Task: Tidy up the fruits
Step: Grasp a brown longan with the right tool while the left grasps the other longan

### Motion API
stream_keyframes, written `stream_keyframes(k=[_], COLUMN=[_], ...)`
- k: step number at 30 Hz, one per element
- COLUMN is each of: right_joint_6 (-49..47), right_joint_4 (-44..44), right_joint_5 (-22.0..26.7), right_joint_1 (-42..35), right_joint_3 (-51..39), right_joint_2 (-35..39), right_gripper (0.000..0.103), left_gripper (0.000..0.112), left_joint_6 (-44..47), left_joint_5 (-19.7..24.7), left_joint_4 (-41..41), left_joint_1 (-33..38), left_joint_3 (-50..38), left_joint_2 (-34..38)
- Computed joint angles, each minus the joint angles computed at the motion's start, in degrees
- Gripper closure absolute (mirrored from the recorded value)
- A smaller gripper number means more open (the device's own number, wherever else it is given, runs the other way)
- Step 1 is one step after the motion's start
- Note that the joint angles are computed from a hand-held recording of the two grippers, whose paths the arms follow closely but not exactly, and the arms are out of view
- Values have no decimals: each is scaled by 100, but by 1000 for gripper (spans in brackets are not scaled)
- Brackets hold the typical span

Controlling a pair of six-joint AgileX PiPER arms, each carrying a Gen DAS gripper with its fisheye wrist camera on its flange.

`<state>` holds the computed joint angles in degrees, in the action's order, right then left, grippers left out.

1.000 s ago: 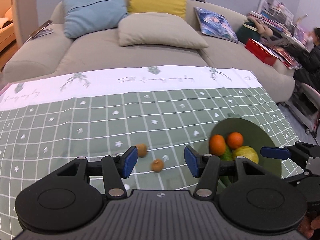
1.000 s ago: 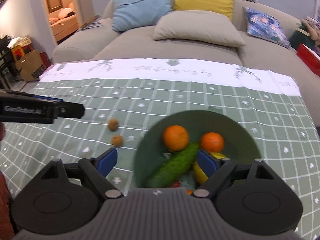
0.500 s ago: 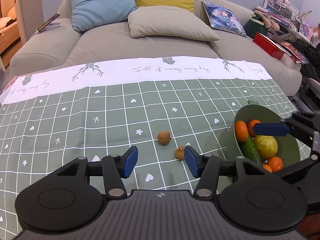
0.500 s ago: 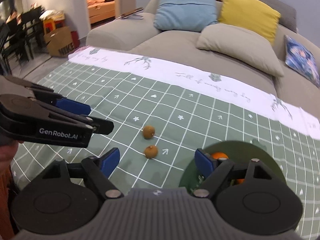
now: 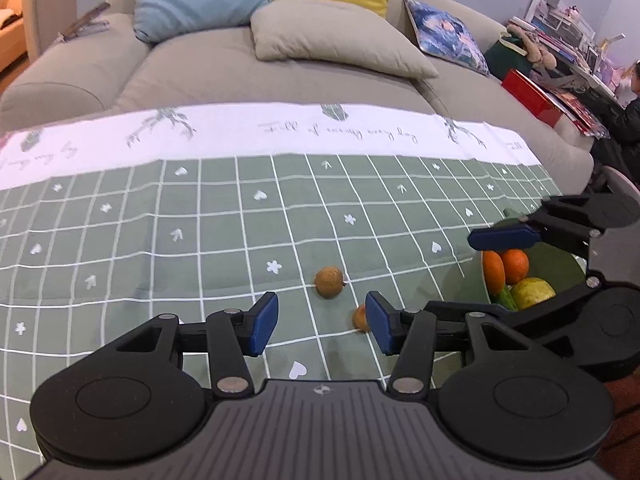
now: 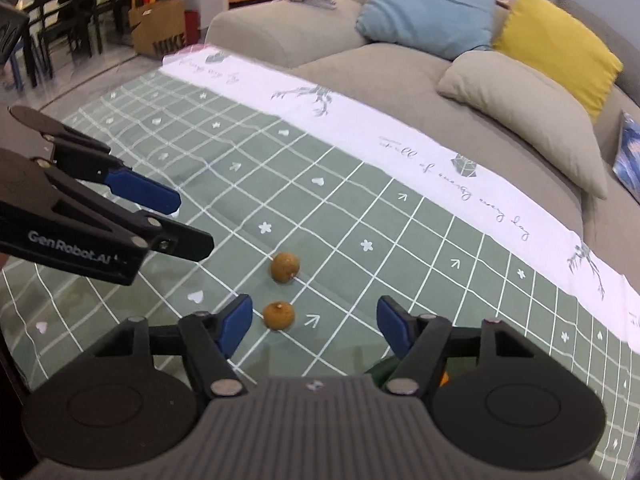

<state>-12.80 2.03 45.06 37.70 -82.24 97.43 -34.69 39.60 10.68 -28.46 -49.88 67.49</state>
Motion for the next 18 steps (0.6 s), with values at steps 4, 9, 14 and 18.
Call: stream_keyframes(k=[4, 9, 14, 18], right_joint_6=[-587, -1126, -1228, -1111], right_joint_4=[237, 453, 585, 590], right_joint_5=[354, 925, 1437, 1760], right_joint_1=[-80, -116, -95, -82], right_joint_3=[-402, -1050, -1724, -2192], right_joint_2=[373, 935, 1561, 1962], right_gripper=[47, 54, 60, 62], left_gripper=[54, 56, 56, 49], left_joint_6=[495, 1339, 2198, 1833], left_joint_5=[-177, -291, -155, -142], left_joint_4=[-378, -1116, -1887, -1469], left_joint_1=[200, 534, 920, 890], left_joint_3=[36, 1, -4, 51], left_joint_2=[193, 491, 591, 538])
